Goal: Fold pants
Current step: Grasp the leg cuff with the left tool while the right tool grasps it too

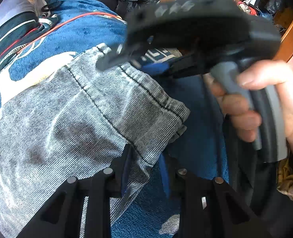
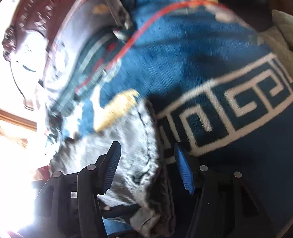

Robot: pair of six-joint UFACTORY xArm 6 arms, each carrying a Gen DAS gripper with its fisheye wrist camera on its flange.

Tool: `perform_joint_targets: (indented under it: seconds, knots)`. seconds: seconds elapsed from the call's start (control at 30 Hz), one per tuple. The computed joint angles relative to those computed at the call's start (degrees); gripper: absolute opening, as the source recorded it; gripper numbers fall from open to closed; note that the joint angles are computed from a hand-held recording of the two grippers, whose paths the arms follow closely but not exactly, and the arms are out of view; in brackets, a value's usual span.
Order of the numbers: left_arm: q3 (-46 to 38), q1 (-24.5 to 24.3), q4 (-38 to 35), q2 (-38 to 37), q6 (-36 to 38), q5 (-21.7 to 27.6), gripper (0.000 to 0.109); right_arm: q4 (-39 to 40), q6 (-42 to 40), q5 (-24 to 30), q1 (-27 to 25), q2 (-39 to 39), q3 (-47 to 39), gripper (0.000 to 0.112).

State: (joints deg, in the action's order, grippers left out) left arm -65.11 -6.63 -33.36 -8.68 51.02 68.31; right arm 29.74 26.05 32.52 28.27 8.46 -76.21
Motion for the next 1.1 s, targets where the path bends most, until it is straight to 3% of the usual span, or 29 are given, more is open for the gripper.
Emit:
perform_joint_targets:
  seconds: [0.1,0.13,0.2,0.27,0.67,0.87,1.1]
  knots:
    - [-1.0,1.9,-2.2,0.6,-0.6,3.0,0.028,0.3,-1.0,1.5,-0.1,1.2,-1.2,0.055]
    - [-2.1,2.6,-3.0,1.7,-0.9,3.8,0.027,1.9,-2.1,1.5,-0.2,1.2,-1.2,0.050]
    - [-3.2,3.8,-4.7,3.0,-1.2,4.9,0.026,10.5,-7.8,2.0,-0.1,1.9,-1.8,0.026]
    - [-3.3,5.1,-6.3,2.9,-1.5,6.2,0.024,12.8,-9.5,2.2,0.1,2.3,-1.8,0.020]
    - [-3.6,16.4,-15.1,0.6,-1.0,15.1,0.018,-9.9,4.5,-3.5,6.7,1.5,-7.1,0.017]
    - [-3.8,20.2,-16.7,0.6,-0.5,16.4,0.018,-14.0,8.0,-3.5,9.2,5.9,-13.6,0.018]
    - [-4.6,24.4,-18.1,0.5,-0.4,18.3,0.018,-15.8,8.4,1.8,10.9,12.7,-25.3,0.017]
